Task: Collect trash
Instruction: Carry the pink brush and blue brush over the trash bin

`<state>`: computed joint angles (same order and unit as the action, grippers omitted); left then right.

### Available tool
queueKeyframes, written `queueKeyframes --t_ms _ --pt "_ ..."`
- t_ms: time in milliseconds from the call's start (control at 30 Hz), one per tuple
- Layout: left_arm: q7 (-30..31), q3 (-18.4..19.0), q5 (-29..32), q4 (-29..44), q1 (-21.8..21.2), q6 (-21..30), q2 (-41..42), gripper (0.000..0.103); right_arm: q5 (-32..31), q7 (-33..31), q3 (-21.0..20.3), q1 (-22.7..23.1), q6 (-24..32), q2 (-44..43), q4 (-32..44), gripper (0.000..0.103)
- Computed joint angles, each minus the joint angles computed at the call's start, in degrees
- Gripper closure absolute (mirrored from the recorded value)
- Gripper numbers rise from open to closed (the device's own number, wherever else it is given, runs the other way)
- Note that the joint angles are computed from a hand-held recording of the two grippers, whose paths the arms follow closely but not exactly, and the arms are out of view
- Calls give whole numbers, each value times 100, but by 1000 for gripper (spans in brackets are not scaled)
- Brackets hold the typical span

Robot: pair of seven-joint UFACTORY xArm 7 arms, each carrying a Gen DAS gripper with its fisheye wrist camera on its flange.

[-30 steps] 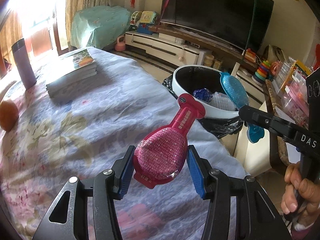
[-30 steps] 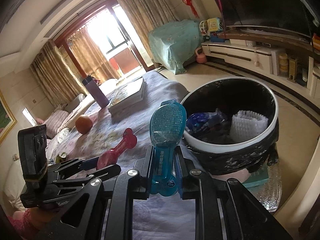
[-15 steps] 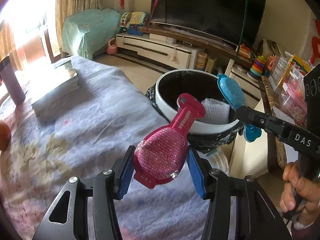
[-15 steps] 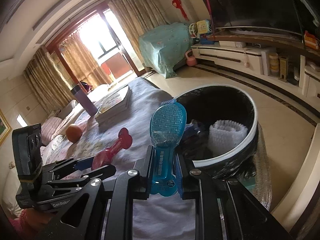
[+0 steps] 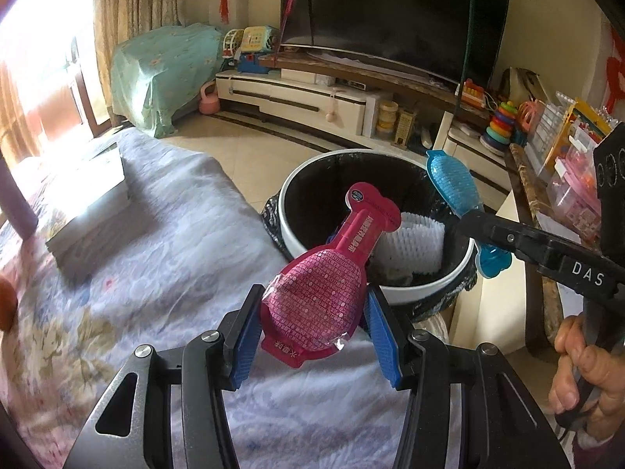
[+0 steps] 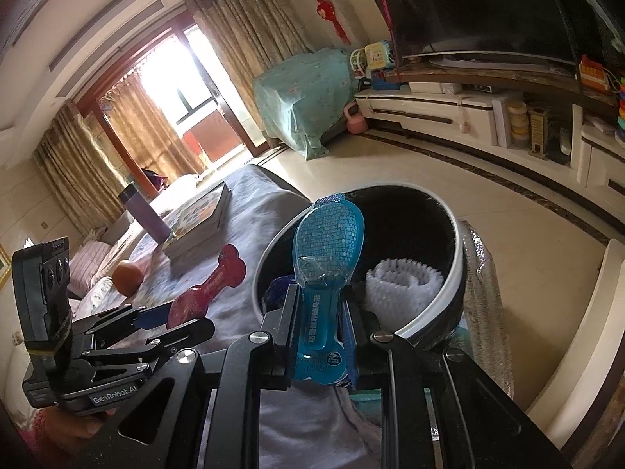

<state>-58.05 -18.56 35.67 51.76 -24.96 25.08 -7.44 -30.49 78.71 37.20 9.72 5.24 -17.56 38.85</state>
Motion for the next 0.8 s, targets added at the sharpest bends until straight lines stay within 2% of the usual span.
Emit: queueKeyframes --t_ms 800 --pt "88 413 307 946 -456 317 932 53 55 -447 -617 291 64 295 137 84"
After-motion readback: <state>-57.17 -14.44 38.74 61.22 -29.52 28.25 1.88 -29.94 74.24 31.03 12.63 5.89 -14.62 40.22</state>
